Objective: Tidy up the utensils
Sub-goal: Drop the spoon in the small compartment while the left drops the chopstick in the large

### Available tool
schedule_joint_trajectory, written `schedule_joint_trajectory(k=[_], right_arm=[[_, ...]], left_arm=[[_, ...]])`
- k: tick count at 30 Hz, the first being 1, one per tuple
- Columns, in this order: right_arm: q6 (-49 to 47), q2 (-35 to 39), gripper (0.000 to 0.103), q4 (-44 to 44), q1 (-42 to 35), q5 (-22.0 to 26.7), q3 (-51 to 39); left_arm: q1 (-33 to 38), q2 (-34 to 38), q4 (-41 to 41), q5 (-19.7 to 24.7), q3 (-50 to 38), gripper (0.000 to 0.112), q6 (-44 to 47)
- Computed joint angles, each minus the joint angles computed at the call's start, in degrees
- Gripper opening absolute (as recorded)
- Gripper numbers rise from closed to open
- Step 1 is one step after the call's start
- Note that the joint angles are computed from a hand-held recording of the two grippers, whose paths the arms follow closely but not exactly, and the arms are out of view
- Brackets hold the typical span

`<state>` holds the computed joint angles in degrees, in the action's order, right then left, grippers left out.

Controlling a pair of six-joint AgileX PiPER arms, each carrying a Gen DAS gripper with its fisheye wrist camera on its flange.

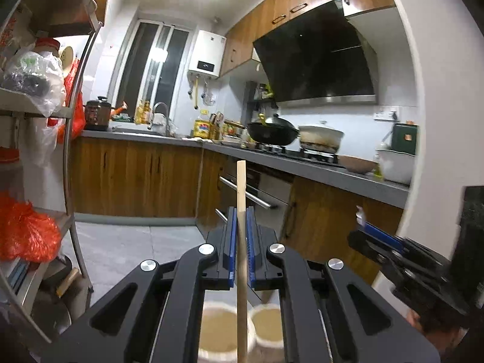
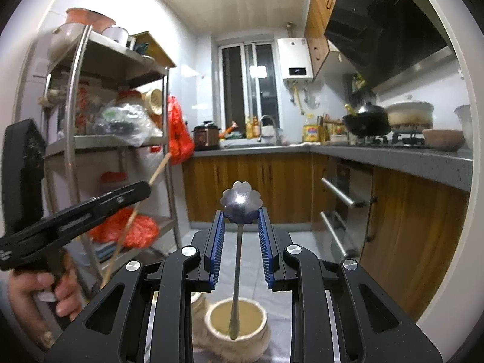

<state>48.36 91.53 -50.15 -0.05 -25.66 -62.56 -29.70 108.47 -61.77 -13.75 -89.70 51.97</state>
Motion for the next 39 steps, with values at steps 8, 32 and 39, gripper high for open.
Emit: schedule_joint_trajectory(k=[8, 32, 39], right_arm=[[-9.8, 4.5, 0.024, 12.4, 1.5, 1.4, -1.0], [2.1, 11.2, 0.024, 2.2, -0.5, -0.9, -0.6], [4.0, 12.6, 0.024, 0.5, 0.4, 2.1, -2.3]], left_arm=[[0.1, 13.4, -13.4, -5.9, -15.7, 0.006, 15.1], [-1.2, 5.4, -16.8, -6.5, 6.2, 0.006, 12.6], [-2.2, 7.1, -24.5, -8.0, 3.7, 0.009, 22.1]])
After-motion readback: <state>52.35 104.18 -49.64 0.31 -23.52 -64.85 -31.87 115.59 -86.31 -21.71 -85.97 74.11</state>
